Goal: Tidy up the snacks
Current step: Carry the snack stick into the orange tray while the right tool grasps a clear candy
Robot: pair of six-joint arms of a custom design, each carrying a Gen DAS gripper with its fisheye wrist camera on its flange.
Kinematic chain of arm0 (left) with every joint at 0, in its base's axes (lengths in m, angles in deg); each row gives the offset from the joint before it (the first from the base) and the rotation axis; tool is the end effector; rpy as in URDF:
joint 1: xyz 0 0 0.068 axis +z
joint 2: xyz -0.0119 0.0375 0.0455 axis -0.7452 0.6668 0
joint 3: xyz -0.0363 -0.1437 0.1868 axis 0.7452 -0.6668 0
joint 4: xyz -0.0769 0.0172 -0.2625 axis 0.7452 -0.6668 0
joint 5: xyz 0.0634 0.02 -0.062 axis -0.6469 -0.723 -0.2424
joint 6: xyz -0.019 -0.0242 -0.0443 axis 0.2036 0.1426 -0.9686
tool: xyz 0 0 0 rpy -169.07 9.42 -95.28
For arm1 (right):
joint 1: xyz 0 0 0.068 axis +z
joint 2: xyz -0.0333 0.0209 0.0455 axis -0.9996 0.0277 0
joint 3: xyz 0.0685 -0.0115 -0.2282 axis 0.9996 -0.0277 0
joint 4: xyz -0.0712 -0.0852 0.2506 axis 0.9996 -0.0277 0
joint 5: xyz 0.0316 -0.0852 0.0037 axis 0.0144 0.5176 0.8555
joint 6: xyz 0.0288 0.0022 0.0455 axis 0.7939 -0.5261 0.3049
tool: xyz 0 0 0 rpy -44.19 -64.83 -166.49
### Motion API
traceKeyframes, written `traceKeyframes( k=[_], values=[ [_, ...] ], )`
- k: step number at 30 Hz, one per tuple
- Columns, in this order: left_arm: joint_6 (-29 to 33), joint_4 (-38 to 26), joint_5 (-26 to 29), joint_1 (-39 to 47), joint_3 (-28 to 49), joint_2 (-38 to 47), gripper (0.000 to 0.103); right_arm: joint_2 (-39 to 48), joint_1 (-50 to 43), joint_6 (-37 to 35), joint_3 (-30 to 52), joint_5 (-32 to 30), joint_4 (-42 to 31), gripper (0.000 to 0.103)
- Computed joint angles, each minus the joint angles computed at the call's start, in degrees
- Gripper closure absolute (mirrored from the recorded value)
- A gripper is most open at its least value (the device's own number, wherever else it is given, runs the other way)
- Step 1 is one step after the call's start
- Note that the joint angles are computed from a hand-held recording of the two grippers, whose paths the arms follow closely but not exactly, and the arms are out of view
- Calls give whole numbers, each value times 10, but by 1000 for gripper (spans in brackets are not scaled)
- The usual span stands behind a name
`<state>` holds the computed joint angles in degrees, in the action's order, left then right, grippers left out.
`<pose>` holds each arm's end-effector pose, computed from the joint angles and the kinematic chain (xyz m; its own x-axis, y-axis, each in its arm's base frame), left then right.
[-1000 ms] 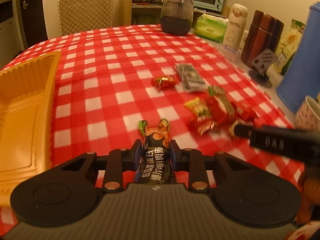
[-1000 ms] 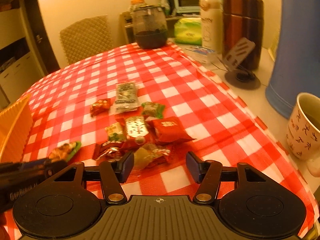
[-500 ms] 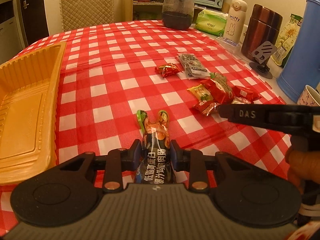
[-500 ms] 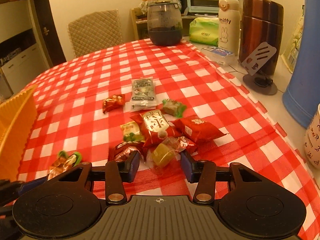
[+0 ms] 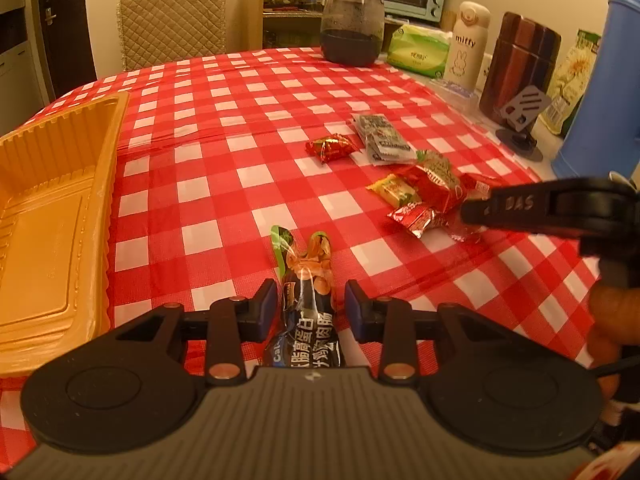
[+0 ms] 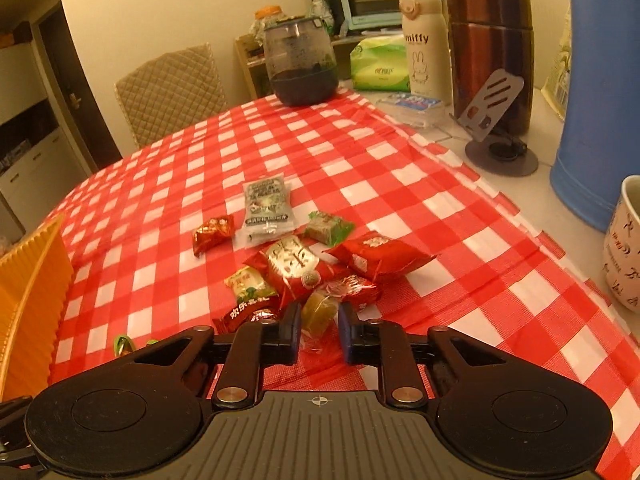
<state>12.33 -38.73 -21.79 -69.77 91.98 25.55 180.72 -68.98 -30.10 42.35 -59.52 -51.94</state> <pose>0.2636 -0.0921 0.1180 -0.6965 -0.1343 -0.7048 -0.1398 0.9889 -0.0503 0.3252 0.1184 0.1396 -0.7035 0.0089 -0.7107 -0.2359 0.9403 0.2452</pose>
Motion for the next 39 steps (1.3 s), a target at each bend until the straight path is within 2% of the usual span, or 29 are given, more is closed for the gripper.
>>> traceKeyframes(
  k=[8,9,11,19,25,30,36,39],
  values=[
    [30,-12,-6,-1,10,13,70,-56,2,-26,-45,5,-14,90],
    [32,-14,-4,0,12,13,77,-62,3,-28,-50,3,-13,91],
    [30,-24,-7,-2,16,10,77,-72,5,-31,-56,3,-12,92],
    [17,-53,-18,-13,-1,-54,77,-105,20,-40,-68,16,-14,92],
    [8,-110,-34,-4,-19,-151,77,-152,42,-45,-73,9,-27,92],
    [7,-187,-49,33,-39,-266,77,-181,93,-27,-55,-29,-49,92],
    [34,-280,-47,117,-61,-394,77,-161,180,-11,-12,-49,-44,92],
    [64,-305,-18,185,-74,-437,77,-125,216,-10,21,-51,-39,93]
  ],
)
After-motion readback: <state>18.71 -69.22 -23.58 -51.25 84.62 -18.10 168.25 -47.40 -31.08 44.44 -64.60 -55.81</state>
